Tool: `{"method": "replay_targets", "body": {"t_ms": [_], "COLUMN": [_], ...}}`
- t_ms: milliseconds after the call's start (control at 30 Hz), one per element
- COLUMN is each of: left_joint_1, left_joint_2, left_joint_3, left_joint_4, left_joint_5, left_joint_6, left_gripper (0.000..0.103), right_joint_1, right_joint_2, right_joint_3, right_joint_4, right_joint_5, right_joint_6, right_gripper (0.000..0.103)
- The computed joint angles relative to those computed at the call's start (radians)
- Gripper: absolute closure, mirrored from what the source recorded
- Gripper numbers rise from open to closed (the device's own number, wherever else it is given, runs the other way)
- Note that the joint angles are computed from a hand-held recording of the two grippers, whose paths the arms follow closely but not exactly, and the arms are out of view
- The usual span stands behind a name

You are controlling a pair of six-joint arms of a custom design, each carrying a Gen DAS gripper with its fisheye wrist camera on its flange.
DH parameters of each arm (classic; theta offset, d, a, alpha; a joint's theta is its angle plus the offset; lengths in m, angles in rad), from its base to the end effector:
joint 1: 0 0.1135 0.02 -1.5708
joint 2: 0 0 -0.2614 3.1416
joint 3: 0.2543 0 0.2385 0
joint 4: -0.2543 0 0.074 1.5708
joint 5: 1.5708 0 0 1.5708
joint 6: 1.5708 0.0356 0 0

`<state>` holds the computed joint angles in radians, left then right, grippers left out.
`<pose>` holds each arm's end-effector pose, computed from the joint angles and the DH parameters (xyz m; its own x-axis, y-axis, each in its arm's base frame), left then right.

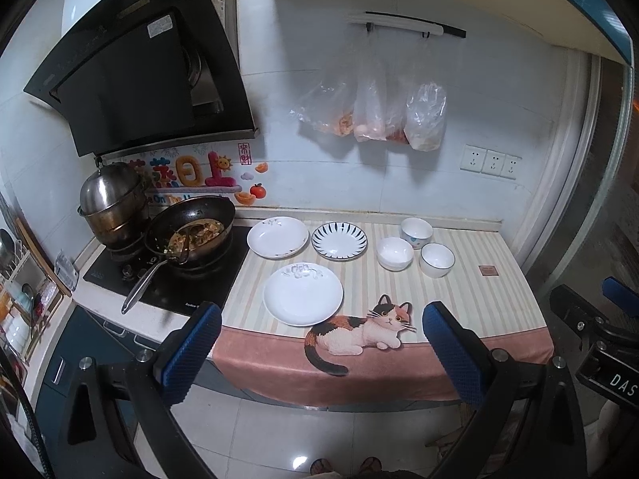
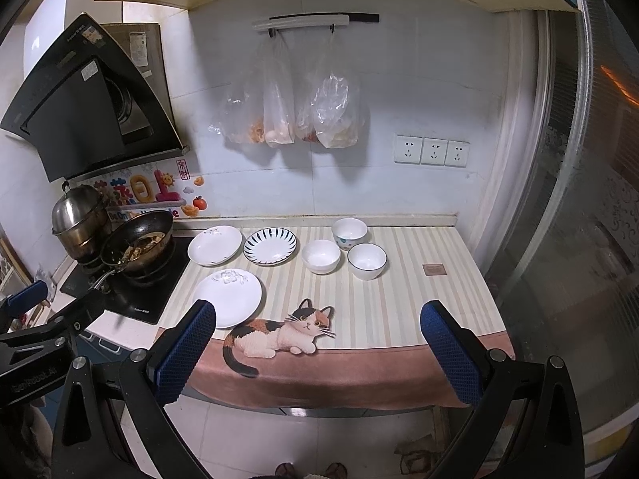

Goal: Organize plates and bowls

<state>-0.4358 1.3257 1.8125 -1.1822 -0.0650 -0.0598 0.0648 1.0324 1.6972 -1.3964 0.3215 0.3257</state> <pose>0.1973 -0.0893 0.4579 -0.6022 0.2147 -0.7689 0.3407 0.9402 -0.0043 0.1113 -0.0041 0.4555 -0.5762 0.2668 -0.7725 0.3774 0.9253 0.0381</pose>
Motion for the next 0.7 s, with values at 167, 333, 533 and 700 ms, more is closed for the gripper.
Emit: {"method": "replay_targets", "body": {"t_ms": [167, 333, 533, 700], "left_joint_1": [0.016, 0.017, 0.028, 0.019], "left_joint_2": [-0.005, -0.007, -0.006, -0.006], "left_joint_3": [-0.015, -0.019, -0.012, -0.012], "left_joint_4": [0.014, 0.018, 0.019, 0.018], "left_joint_5": [0.012, 0.011, 0.022, 0.015], "left_joint_6": [0.011, 0.011, 0.017, 0.013], "left_gripper": [0.0, 0.0, 0.0, 0.0], "right_joint_1": [-0.013, -0.021, -0.01, -0.01], "right_joint_2": [0.011, 0.003, 0.003, -0.003], "right_joint_3": [0.003, -0.005, 0.002, 0.002], "right_joint_4": [0.012, 0.017, 0.011, 0.009], "right_joint_5": [-0.008, -0.015, -0.004, -0.001], "right_joint_6": [-0.003, -0.009, 0.0, 0.0], "right_gripper": [0.0, 0.0, 0.0, 0.0]}}
